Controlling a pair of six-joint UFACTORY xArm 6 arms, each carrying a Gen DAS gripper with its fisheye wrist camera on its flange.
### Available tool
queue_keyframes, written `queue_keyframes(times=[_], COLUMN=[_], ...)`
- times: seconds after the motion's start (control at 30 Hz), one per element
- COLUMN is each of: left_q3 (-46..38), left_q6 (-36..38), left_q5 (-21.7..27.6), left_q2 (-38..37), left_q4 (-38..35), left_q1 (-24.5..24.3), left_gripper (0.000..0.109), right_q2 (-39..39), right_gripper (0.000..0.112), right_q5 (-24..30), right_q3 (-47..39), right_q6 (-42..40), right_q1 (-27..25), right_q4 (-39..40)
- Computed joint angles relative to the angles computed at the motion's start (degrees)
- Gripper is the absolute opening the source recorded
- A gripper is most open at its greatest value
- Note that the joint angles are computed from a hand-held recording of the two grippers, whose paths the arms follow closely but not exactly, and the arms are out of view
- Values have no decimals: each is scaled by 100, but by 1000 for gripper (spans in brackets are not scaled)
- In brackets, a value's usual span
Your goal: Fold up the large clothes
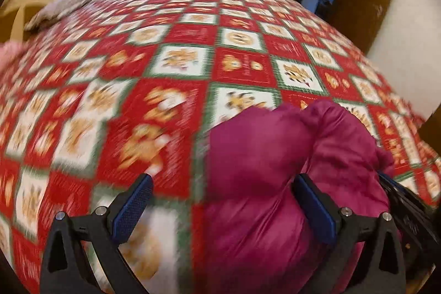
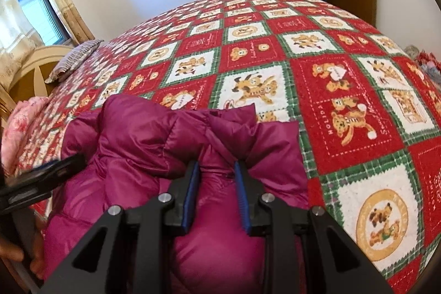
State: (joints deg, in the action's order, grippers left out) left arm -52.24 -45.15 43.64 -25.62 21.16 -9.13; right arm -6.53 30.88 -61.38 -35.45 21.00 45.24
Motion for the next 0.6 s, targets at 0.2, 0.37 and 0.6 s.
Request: queue_keyframes(times=[0.2, 0.37, 0.6], left_q3=[1062, 1718, 2143], left_q6=[342, 613, 1347], left_q5=[-163, -853, -1770], left_q2=[-1506, -2083, -1926], left_q4=[-930, -1945, -3586], left_q1=[250, 398, 165], left_gripper=[102, 102, 102], right_q2=[-788, -1439, -1076], right_gripper=[64, 79, 80], right_q5=[700, 1680, 2642], right_q3=[416, 953, 798], right_q6=[-541, -966, -929], right_q1=[-623, -1591, -1863], right_q4=[1101, 2012, 2012])
